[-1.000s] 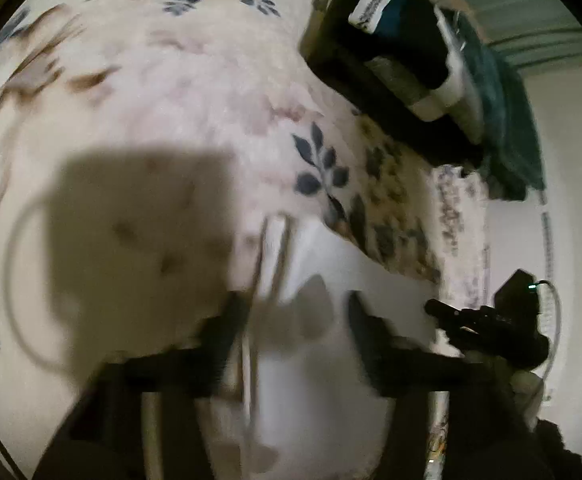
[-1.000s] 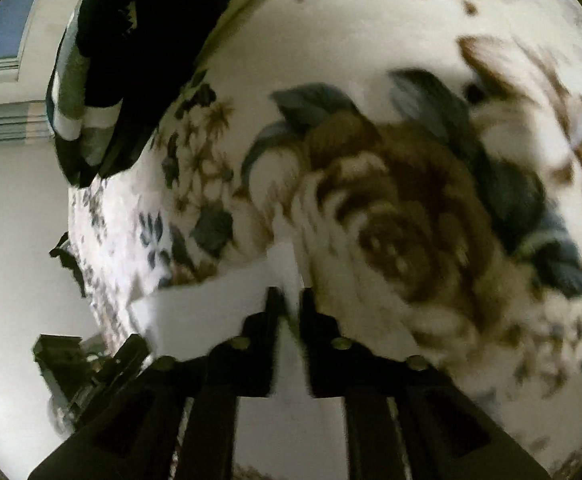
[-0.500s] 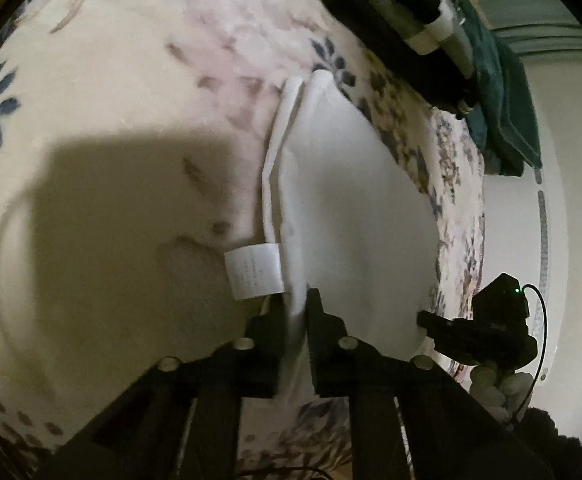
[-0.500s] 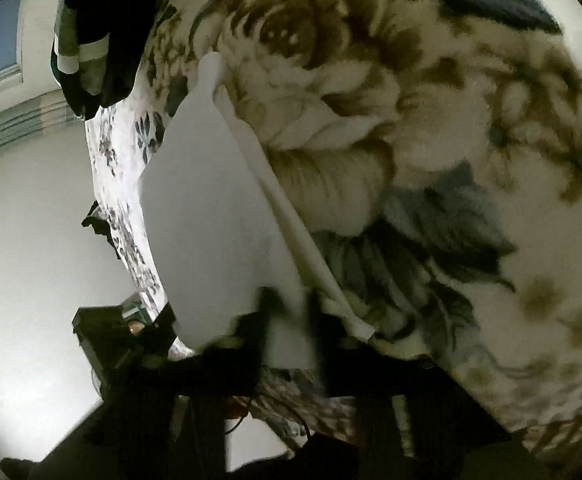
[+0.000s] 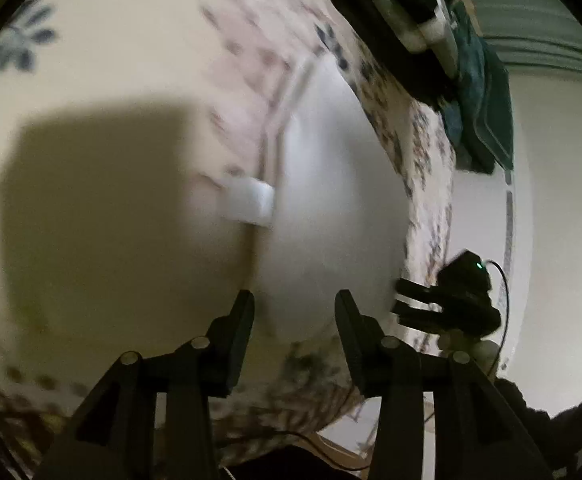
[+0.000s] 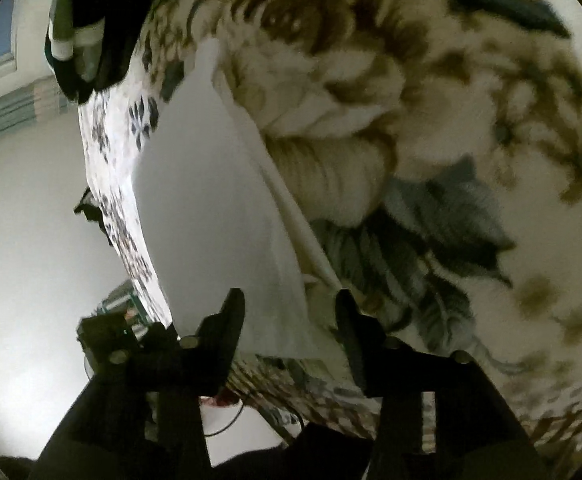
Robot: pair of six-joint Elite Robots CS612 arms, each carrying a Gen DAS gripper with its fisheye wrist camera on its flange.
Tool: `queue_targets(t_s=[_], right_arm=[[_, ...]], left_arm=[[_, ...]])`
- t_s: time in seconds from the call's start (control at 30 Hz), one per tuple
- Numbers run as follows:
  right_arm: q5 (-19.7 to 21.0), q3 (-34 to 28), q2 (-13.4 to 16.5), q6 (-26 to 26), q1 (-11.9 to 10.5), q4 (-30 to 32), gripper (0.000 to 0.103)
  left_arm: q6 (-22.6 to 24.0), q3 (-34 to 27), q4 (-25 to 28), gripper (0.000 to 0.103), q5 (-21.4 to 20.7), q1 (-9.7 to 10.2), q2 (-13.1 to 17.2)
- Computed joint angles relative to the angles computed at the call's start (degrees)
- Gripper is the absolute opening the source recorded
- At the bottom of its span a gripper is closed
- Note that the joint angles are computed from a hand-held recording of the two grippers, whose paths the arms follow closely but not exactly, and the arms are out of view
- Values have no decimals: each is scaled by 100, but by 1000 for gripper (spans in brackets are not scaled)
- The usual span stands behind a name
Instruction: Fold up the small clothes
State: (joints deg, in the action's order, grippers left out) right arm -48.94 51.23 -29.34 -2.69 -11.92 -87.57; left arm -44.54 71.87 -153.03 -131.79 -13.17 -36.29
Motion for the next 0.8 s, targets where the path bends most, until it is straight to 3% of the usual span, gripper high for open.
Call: queue_targets(t_s=[0.07, 0.1, 0.13, 0.27, 0.3, 0.33, 0.37, 0.4, 0.43, 0.47, 0.6, 0.73, 0.8], right_arm=[[-57, 83, -37, -4, 20, -88, 46], [-106, 202, -94, 101, 23, -328, 23], [-105, 265, -118, 193, 15, -421, 7], [-219, 192, -86, 103, 4, -346, 7], [-116, 97, -32, 43, -14, -157, 9], [-9, 17, 20, 30, -39, 6, 19], [117, 1, 48, 79, -72, 13, 28], [260, 91, 30, 206, -117, -220, 51], [368, 169, 20, 271, -154, -421, 64], [645, 153, 83, 227, -198, -453, 65], [1341, -269, 455, -353, -222, 302, 65], [1742, -854, 823, -1240, -158, 1307, 65], [1743, -1073, 923, -1515, -123, 1630, 64]], left_arm=[[214, 11, 176, 35, 212, -79, -49], [334, 40, 268, 15, 374, -110, -89], [444, 49, 437, 7, 442, -121, -110], [356, 156, 397, 7, 475, -59, -165], [425, 135, 518, 8, 458, -36, -169], [461, 91, 649, 9, 359, 0, -148], [495, 72, 743, 20, 297, 39, -137], [499, 69, 767, 40, 342, 60, -138], [370, 78, 575, 47, 357, 82, -116], [150, 86, 229, 56, 285, 111, -60], [-529, -384, -628, 56, -62, 111, 417], [-794, -1036, -829, 56, -390, 35, 919], [-742, -1270, -760, 56, -459, -4, 1060]])
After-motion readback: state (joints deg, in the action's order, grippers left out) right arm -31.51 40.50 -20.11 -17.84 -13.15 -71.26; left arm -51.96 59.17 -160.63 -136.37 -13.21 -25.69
